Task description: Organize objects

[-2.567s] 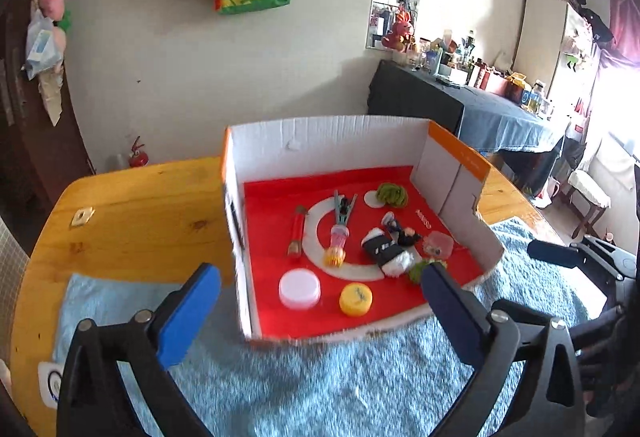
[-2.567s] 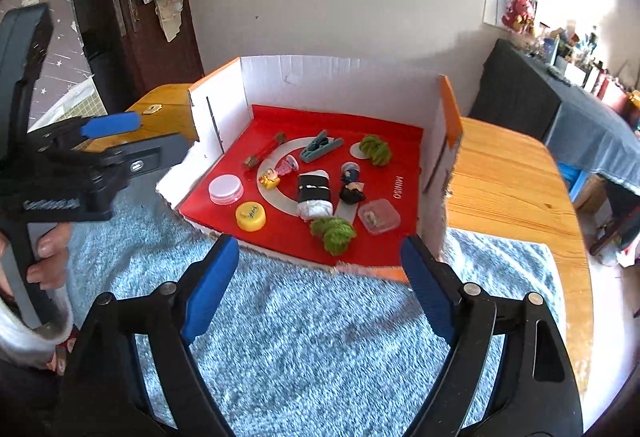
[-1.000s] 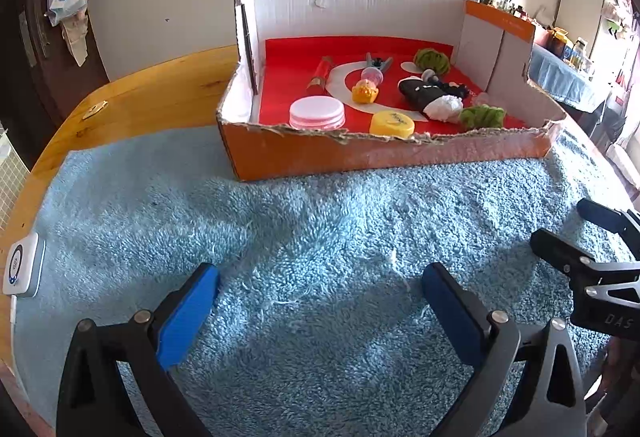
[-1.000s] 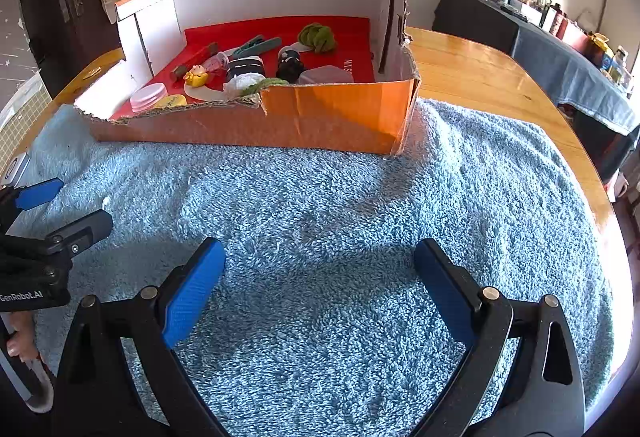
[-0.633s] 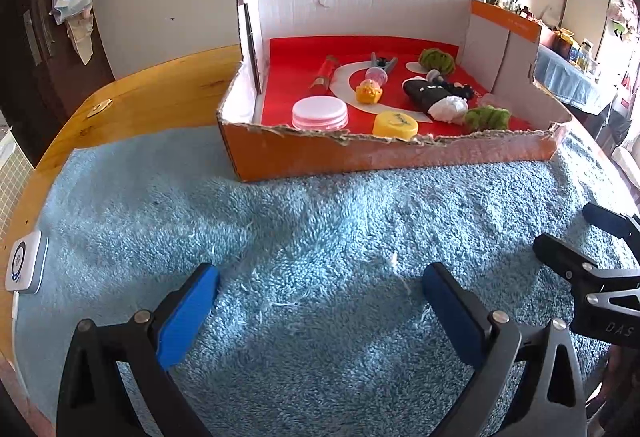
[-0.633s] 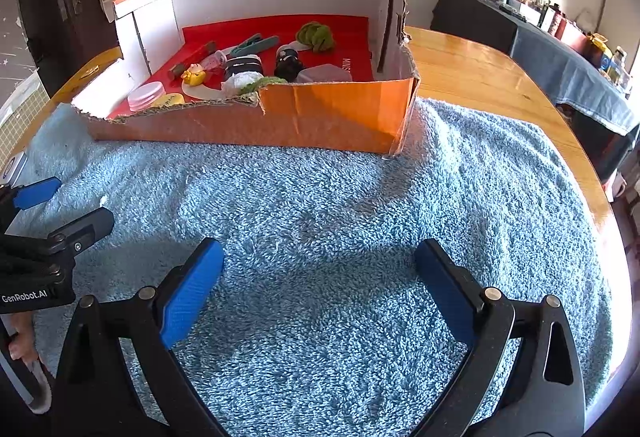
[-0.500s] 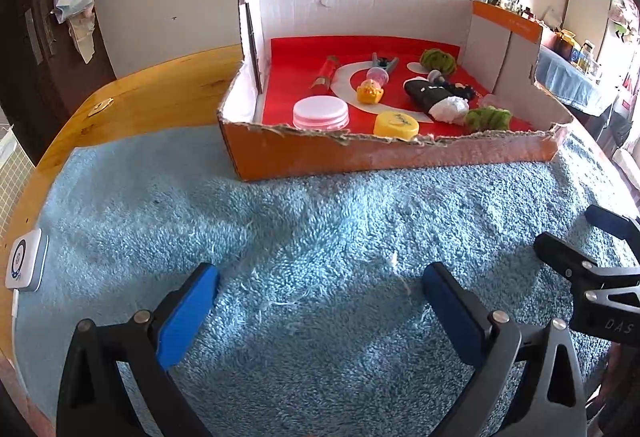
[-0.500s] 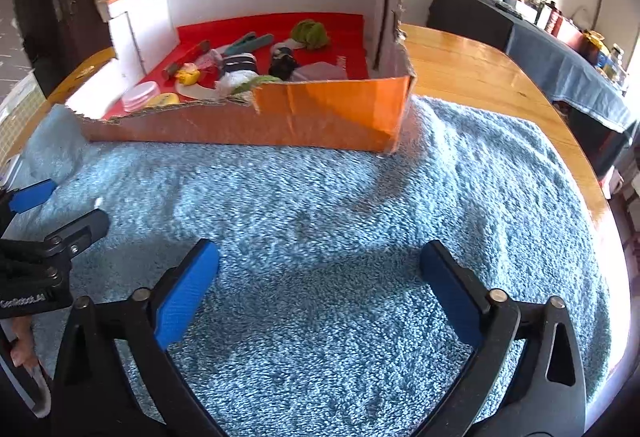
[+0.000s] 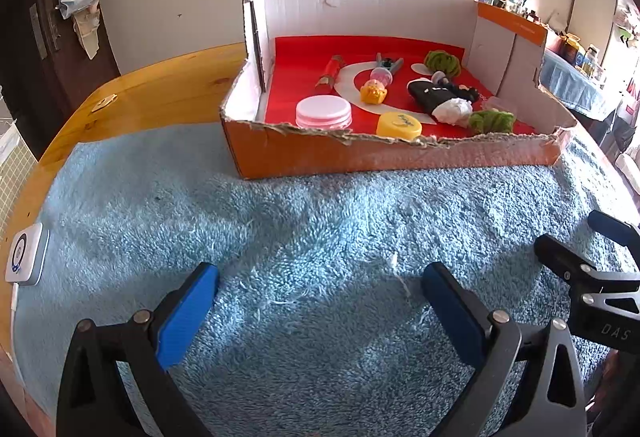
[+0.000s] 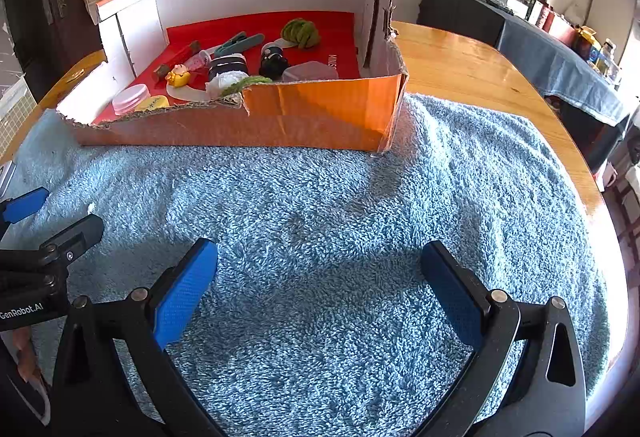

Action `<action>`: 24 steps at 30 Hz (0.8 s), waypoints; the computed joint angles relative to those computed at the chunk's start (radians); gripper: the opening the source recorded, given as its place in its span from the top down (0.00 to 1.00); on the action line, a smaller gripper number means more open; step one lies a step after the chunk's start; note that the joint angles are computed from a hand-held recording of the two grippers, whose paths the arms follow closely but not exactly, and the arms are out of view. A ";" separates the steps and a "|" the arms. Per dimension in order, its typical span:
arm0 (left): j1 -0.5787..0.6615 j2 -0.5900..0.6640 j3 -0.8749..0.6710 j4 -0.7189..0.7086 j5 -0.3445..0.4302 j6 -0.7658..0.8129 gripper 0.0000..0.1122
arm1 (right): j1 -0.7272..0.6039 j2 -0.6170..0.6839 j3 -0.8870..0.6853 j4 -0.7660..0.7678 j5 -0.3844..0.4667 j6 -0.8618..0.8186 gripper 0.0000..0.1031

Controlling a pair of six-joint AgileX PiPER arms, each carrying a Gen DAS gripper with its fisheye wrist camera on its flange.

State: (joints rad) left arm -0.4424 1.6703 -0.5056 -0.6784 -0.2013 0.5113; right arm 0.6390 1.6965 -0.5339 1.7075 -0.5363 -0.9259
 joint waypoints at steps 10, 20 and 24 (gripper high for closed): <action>-0.007 0.000 0.004 -0.002 -0.012 -0.009 0.08 | 0.002 -0.001 0.002 -0.001 -0.001 0.002 0.00; -0.007 -0.001 0.007 0.002 -0.015 -0.014 0.08 | 0.008 -0.008 0.009 0.005 -0.004 0.004 0.00; -0.008 -0.001 0.009 0.008 -0.017 -0.019 0.08 | 0.010 -0.009 0.010 0.005 -0.005 0.004 0.00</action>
State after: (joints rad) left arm -0.4500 1.6695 -0.4970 -0.6703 -0.2184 0.4923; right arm 0.6489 1.6878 -0.5239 1.7126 -0.5409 -0.9216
